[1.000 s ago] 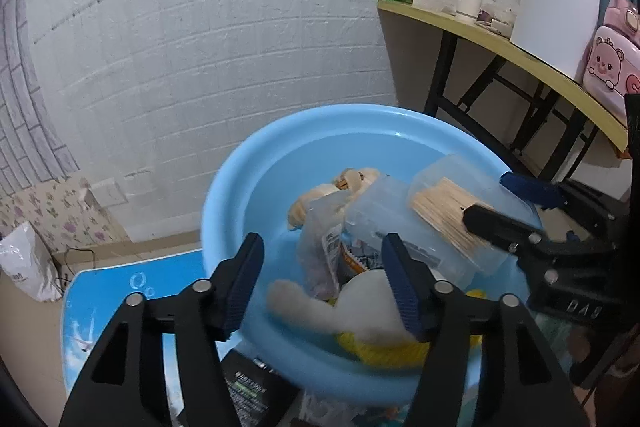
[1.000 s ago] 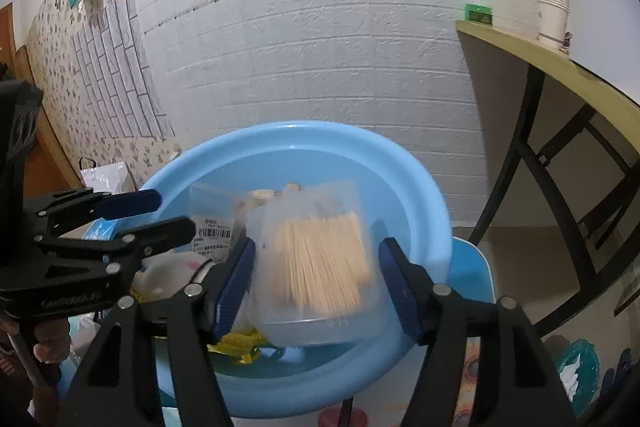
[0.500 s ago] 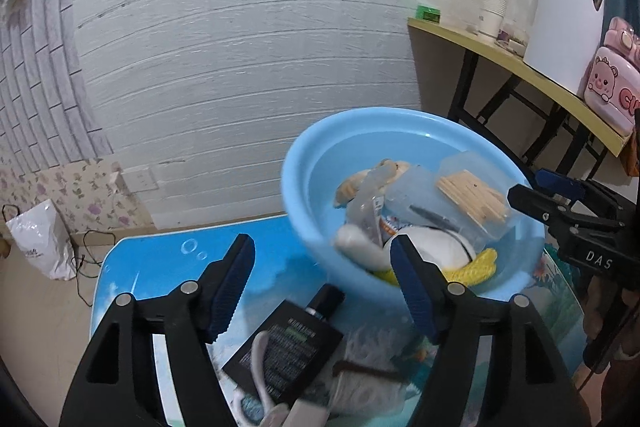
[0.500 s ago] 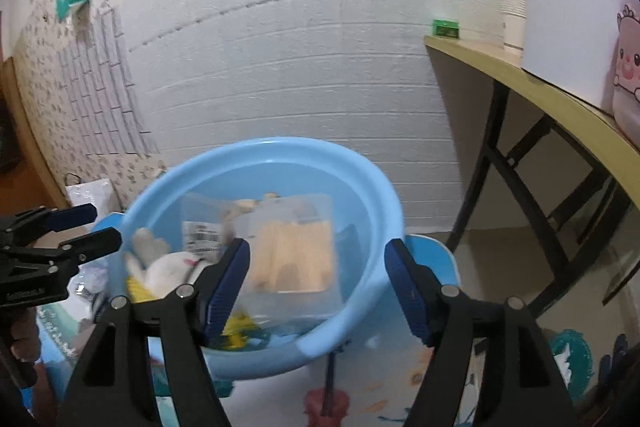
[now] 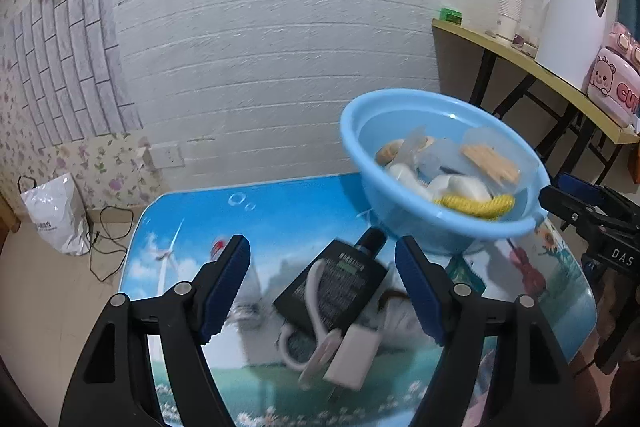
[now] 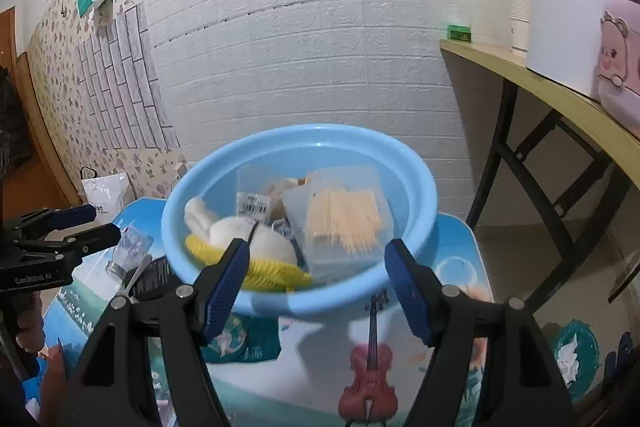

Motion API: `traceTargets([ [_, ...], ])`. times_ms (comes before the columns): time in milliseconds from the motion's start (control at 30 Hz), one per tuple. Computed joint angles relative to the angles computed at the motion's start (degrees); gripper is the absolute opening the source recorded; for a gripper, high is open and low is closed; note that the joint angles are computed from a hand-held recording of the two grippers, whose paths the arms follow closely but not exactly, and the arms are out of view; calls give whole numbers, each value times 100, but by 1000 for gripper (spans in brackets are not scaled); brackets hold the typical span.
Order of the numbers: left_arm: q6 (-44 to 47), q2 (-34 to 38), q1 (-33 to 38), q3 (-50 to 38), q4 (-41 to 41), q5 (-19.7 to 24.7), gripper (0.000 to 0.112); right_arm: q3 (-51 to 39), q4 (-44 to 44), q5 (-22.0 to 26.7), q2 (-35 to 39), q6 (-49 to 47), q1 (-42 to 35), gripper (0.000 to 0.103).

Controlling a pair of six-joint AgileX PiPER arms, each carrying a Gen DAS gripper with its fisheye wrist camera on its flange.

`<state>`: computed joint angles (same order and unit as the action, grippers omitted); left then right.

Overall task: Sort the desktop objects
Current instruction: 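Withdraw both grippers from the basin back over the table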

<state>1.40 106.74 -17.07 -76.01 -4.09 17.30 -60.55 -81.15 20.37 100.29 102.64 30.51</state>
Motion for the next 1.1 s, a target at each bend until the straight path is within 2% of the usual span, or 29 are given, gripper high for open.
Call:
traceTargets([
  [267,281,-371,275,896,-203,-398,75,230,122,143,-55,99,369,70],
  [600,1275,-468,600,1595,-1177,-600,75,313,577,52,152,-121,609,70],
  [800,1288,-348,575,1647,-1158,-634,75,247,848,-29,301,-335,631,70],
  [933,1798,-275,597,1645,-1585,-649,75,199,965,-68,384,-445,620,70],
  [1100,1978,-157,596,1617,-1661,-656,75,173,1083,-169,479,-557,560,70],
])
